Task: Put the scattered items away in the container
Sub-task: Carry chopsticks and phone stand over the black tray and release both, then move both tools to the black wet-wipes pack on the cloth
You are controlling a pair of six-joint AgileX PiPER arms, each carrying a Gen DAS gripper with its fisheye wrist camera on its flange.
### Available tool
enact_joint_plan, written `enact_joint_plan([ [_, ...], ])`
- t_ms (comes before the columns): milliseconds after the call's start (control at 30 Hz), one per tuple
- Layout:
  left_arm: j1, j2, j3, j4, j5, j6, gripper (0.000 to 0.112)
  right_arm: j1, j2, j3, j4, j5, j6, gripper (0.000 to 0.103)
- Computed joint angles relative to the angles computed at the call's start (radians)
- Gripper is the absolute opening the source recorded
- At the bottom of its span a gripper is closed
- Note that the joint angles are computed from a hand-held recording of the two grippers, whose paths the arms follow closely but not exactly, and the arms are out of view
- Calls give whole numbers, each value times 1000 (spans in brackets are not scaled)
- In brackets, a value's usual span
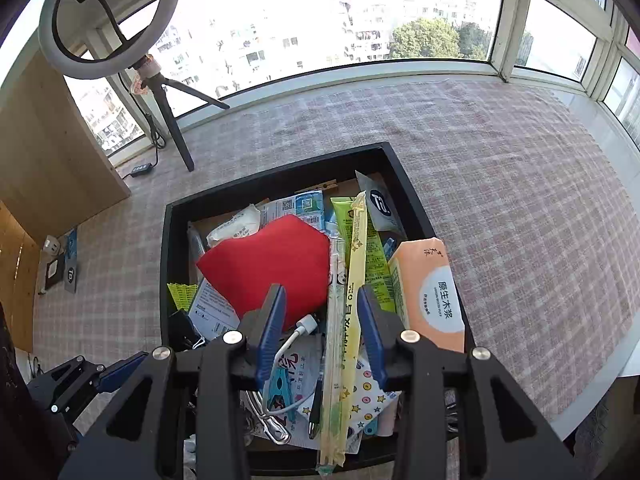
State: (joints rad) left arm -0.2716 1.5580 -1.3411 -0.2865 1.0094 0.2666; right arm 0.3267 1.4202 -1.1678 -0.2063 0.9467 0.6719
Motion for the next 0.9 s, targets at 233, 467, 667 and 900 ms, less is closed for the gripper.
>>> enact_joint_plan([
  [233, 71, -23, 7, 13, 7, 25, 42, 43, 20, -30, -11, -8, 23, 37],
  [467, 255, -62, 52, -17, 23, 117, 42, 149, 92, -100, -15, -16, 56, 37],
  [667, 479, -57, 81, -54, 32, 219, 42, 249, 229, -242, -13, -2, 59, 37],
  [900, 735, 0, 36, -92, 56, 341, 42, 369, 459, -534, -5, 66, 47, 38],
])
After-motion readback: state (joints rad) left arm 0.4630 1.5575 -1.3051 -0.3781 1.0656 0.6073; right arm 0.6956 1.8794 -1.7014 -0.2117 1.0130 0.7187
